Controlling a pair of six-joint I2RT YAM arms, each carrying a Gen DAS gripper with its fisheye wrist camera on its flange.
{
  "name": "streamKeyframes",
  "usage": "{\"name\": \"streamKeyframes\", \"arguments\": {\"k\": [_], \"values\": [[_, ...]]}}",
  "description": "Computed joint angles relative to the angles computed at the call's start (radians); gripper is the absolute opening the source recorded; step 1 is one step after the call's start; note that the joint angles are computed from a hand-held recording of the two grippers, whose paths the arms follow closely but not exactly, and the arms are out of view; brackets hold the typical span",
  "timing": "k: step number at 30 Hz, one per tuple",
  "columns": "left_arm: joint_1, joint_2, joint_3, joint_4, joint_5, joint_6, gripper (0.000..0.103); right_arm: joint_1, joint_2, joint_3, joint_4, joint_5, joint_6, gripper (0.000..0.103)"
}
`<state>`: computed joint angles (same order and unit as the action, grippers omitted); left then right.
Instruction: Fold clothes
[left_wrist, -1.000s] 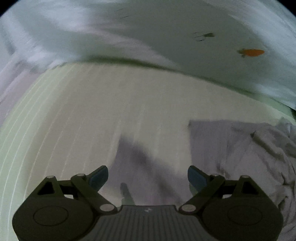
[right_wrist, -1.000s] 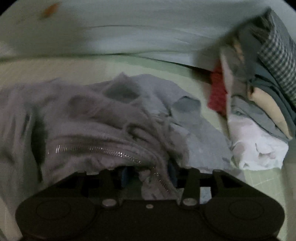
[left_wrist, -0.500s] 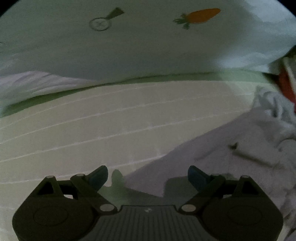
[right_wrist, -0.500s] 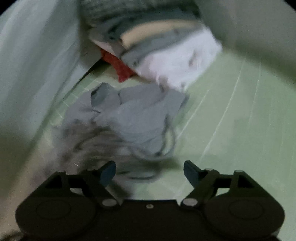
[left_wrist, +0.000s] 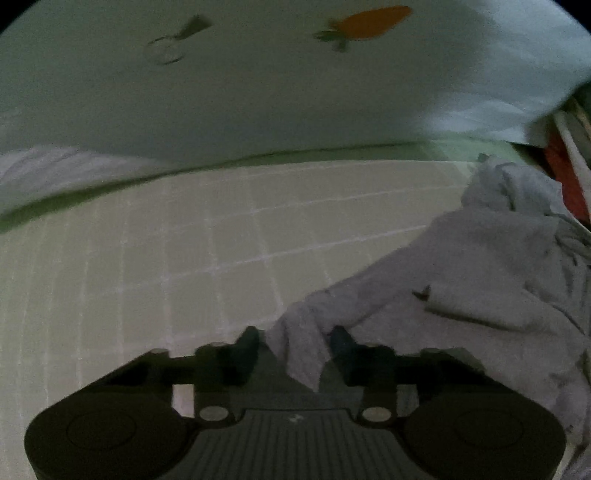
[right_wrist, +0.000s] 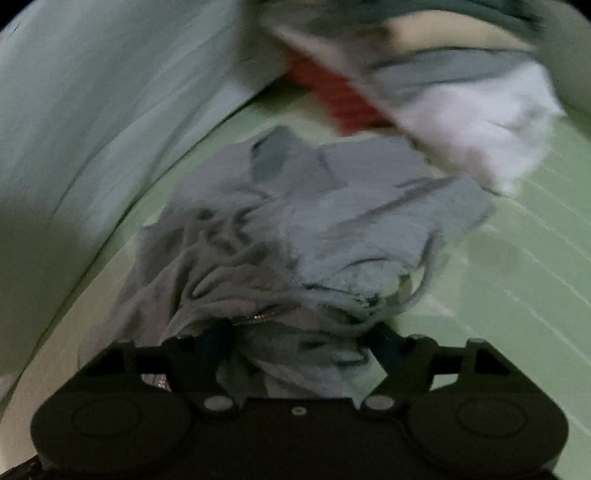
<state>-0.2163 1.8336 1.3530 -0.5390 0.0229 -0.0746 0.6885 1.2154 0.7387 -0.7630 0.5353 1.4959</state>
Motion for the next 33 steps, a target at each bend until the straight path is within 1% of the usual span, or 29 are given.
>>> {"name": "streamKeyframes", "arguments": {"k": [4, 8, 11, 13, 15, 17, 19, 22, 24, 25, 27, 29, 31, 33], "values": [[0.07, -0.165, -0.172, -0.021, -0.026, -0.052, 0.04, -0.012, 0.195, 0.13, 0.137, -0.058, -0.234, 0.078], [0.183, -0.391, -0.358, -0.105, -0.028, -0.082, 0.04, 0.062, 0.406, 0.311, 0.222, -0.112, -0.392, 0.078], [0.282, -0.596, -0.495, -0.204, -0.041, -0.088, 0.04, 0.158, 0.538, 0.459, 0.221, -0.143, -0.446, 0.078], [0.362, -0.738, -0.568, -0.29, -0.042, -0.079, 0.04, 0.23, 0.594, 0.519, 0.226, -0.151, -0.444, 0.078], [0.46, -0.869, -0.619, -0.389, -0.025, -0.05, 0.04, 0.312, 0.638, 0.568, 0.213, -0.136, -0.428, 0.078], [0.581, -0.972, -0.645, -0.488, 0.012, 0.009, 0.04, 0.393, 0.669, 0.606, 0.187, -0.108, -0.392, 0.078], [0.69, -1.038, -0.655, -0.56, 0.048, 0.082, 0.04, 0.472, 0.687, 0.629, 0.161, -0.076, -0.342, 0.078], [0.812, -1.085, -0.659, -0.621, 0.098, 0.171, 0.041, 0.566, 0.684, 0.629, 0.113, -0.013, -0.211, 0.078], [0.817, -1.105, -0.661, -0.635, 0.105, 0.174, 0.043, 0.616, 0.654, 0.602, 0.063, 0.042, -0.096, 0.083], [0.808, -1.105, -0.664, -0.629, 0.098, 0.171, 0.046, 0.646, 0.635, 0.591, 0.018, 0.075, -0.029, 0.088], [0.792, -1.101, -0.671, -0.613, 0.076, 0.17, 0.053, 0.701, 0.609, 0.582, -0.098, 0.138, 0.109, 0.09], [0.805, -1.115, -0.674, -0.621, 0.071, 0.196, 0.056, 0.758, 0.61, 0.606, -0.243, 0.164, 0.251, 0.093], [0.844, -1.126, -0.68, -0.631, 0.084, 0.239, 0.062, 0.81, 0.632, 0.644, -0.383, 0.161, 0.385, 0.093], [0.876, -1.114, -0.68, -0.625, 0.093, 0.276, 0.068, 0.852, 0.681, 0.697, -0.483, 0.104, 0.481, 0.093]]}}
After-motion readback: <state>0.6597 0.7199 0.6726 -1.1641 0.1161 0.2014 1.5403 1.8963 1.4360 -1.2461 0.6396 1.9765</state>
